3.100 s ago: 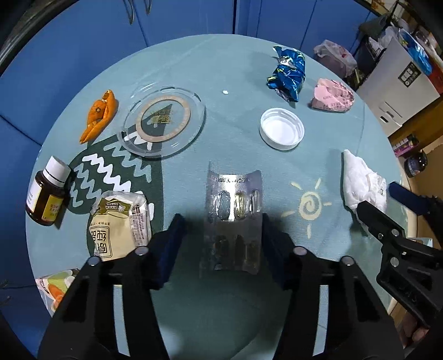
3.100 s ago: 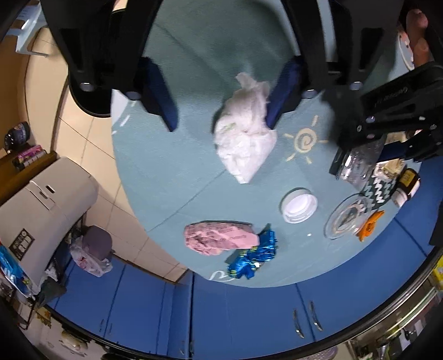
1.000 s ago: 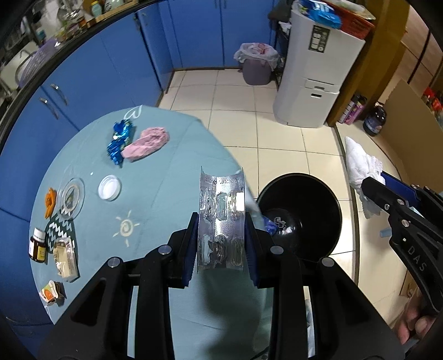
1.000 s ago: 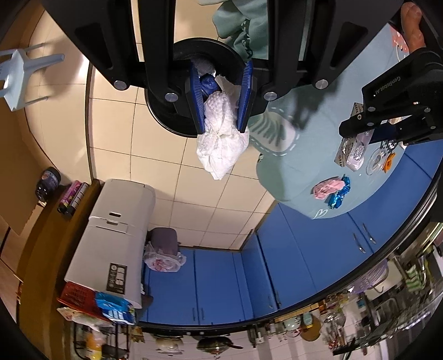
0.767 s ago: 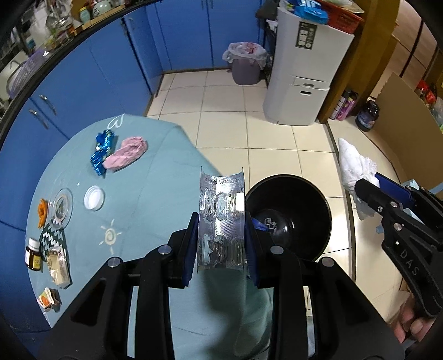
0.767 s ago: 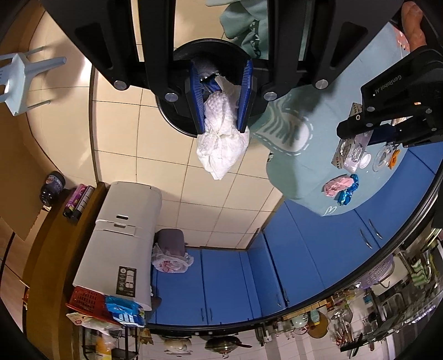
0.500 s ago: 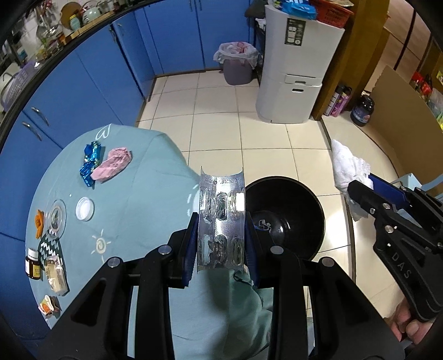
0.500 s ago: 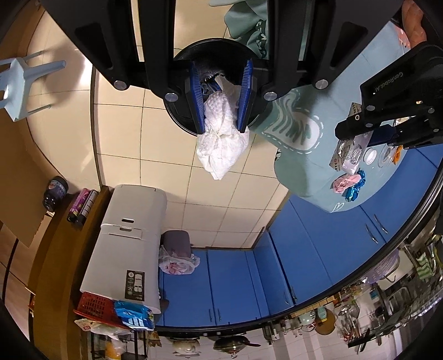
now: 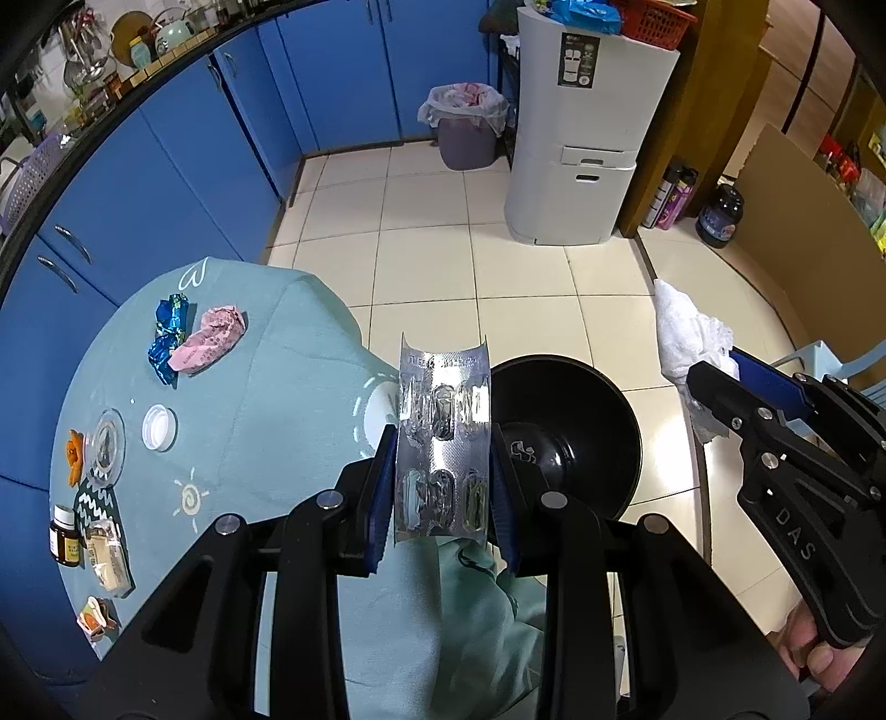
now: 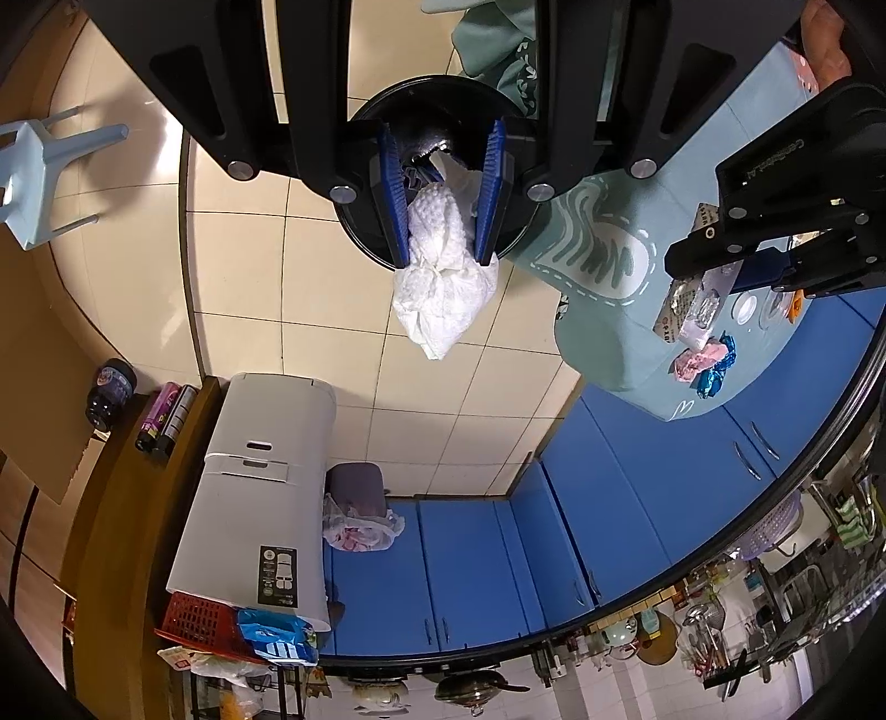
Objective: Collect trash
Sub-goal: 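Open the left gripper over the bin while the right gripper releases the tissue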
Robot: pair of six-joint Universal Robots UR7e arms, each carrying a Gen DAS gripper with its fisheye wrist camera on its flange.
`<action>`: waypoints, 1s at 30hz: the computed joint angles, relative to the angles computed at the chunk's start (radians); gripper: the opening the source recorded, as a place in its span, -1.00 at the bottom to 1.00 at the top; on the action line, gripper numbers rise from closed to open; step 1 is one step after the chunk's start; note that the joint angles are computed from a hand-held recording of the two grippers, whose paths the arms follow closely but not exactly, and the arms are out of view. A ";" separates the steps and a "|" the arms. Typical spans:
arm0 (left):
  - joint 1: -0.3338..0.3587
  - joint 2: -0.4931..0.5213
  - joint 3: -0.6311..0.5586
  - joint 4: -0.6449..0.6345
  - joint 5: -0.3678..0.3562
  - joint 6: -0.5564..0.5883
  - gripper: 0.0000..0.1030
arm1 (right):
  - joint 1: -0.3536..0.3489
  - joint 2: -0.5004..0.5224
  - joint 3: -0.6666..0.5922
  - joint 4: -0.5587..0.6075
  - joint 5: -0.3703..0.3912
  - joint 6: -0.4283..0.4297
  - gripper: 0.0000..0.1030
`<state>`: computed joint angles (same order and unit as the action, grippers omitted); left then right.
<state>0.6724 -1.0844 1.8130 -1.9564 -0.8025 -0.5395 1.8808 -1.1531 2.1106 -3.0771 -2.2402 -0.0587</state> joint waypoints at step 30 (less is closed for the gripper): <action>0.006 -0.053 0.013 -0.011 0.040 -0.047 0.36 | -0.006 0.021 -0.018 0.038 0.013 0.009 -0.54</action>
